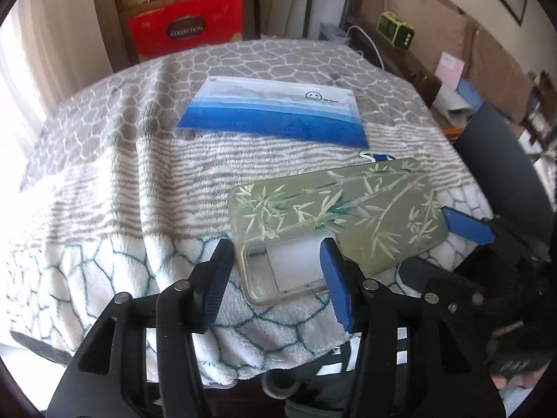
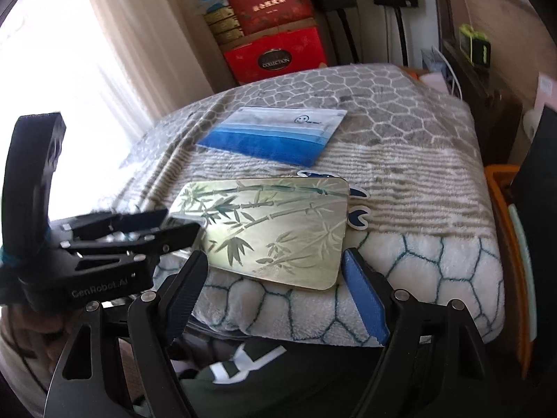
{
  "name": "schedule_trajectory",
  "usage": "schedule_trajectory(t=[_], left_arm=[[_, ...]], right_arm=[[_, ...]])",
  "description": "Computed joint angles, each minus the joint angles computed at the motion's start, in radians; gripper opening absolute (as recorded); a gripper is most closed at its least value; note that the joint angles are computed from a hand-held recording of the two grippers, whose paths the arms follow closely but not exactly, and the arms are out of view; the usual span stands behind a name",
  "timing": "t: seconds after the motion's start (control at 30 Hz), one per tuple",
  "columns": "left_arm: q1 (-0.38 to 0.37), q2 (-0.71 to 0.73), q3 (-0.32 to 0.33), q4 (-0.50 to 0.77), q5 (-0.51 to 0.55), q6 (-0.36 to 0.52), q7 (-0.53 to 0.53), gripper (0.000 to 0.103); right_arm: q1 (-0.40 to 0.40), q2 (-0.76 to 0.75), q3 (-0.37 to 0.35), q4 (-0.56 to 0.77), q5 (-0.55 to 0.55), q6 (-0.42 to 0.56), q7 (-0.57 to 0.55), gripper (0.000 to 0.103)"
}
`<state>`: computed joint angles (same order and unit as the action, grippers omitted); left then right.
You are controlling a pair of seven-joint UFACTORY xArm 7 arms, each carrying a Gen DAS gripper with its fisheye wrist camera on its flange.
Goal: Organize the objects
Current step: 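Slide the left tool fingers onto the case's cutout edge, then close the left tool on the case edge and tilt it up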
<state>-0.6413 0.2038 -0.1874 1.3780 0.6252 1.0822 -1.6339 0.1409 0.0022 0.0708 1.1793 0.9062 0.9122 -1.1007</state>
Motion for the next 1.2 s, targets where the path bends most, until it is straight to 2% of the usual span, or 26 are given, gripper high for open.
schedule_trajectory(t=[0.07, 0.17, 0.3, 0.43, 0.6, 0.67, 0.8, 0.87, 0.9, 0.97, 1.2], left_arm=[[-0.003, 0.009, 0.001, 0.014, 0.0, 0.017, 0.007, 0.048], [-0.001, -0.012, 0.005, -0.027, 0.018, -0.021, -0.035, 0.051], [-0.006, -0.014, -0.001, -0.036, 0.056, -0.017, -0.066, 0.052], [-0.009, -0.015, -0.004, -0.039, 0.078, -0.015, -0.08, 0.052], [-0.013, 0.003, -0.006, -0.014, 0.081, 0.009, -0.053, 0.048], [-0.015, 0.003, -0.004, -0.013, 0.079, 0.007, -0.053, 0.048], [-0.006, -0.017, -0.002, -0.041, 0.066, -0.027, -0.06, 0.045], [-0.003, -0.021, -0.005, -0.045, 0.067, -0.031, -0.058, 0.043], [-0.003, -0.023, -0.006, -0.047, 0.069, -0.032, -0.058, 0.042], [-0.005, -0.031, -0.009, -0.058, 0.077, -0.04, -0.074, 0.041], [-0.022, -0.019, -0.016, -0.041, 0.103, -0.011, -0.114, 0.035]], right_arm=[[0.02, -0.044, 0.017, -0.07, -0.001, -0.111, -0.077, 0.083], [0.056, -0.079, 0.019, -0.142, 0.037, -0.233, -0.16, 0.084], [0.06, -0.064, -0.008, -0.124, 0.083, -0.192, -0.164, 0.084], [0.033, -0.033, -0.027, -0.08, 0.138, -0.098, -0.123, 0.083], [-0.006, -0.005, -0.027, -0.043, 0.188, -0.023, -0.07, 0.075], [-0.004, -0.022, -0.014, -0.063, 0.183, -0.06, -0.094, 0.074], [0.03, -0.065, 0.007, -0.126, 0.17, -0.195, -0.176, 0.075], [0.036, -0.063, -0.003, -0.126, 0.189, -0.196, -0.172, 0.073], [0.038, -0.062, -0.005, -0.128, 0.205, -0.205, -0.174, 0.068], [0.04, -0.06, -0.009, -0.126, 0.215, -0.218, -0.173, 0.065], [0.041, -0.069, -0.014, -0.135, 0.257, -0.249, -0.205, 0.061]])
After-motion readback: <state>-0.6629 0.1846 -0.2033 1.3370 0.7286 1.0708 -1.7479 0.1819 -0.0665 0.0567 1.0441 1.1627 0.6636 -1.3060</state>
